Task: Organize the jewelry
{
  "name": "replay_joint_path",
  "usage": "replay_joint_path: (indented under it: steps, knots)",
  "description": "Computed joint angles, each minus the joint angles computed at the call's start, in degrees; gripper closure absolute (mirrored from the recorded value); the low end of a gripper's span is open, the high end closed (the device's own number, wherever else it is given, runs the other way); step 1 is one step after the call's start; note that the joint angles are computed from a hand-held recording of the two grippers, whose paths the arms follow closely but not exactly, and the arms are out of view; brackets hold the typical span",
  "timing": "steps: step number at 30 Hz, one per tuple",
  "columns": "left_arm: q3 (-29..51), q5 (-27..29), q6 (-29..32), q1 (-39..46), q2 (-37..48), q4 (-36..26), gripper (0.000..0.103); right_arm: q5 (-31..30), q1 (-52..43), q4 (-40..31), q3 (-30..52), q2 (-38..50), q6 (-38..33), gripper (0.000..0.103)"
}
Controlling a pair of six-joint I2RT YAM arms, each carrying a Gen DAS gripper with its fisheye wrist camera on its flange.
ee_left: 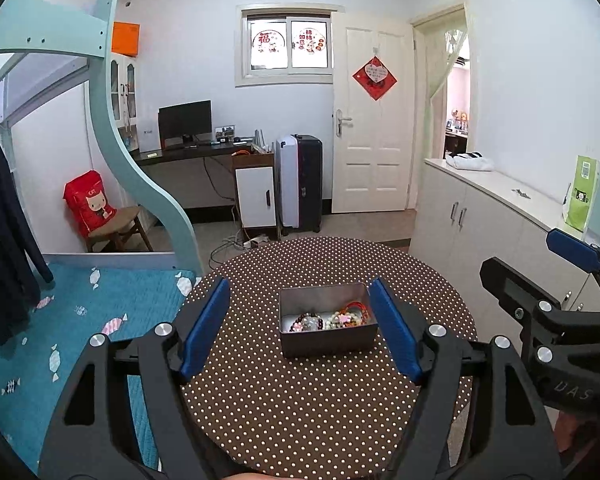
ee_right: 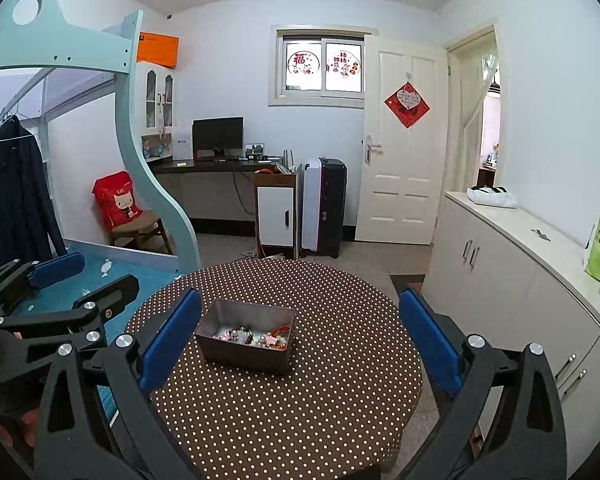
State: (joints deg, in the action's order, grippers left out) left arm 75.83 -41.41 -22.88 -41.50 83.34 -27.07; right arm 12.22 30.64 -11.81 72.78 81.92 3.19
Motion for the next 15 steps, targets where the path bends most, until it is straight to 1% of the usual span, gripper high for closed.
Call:
replay_joint_path:
  steps: [9, 15]
  knots:
    - [-1.27, -1.77, -1.21, -1.14, -1.13, -0.69, 0.029, 0.62, 0.95, -0.68, -0.60, -0.84, -0.02, 0.007]
    - [-0.92, -1.71, -0.92, -1.22, -1.06, -0.52, 0.029, 1.12, 1.13, -0.62, -0.92, -1.55, 0.02, 0.007]
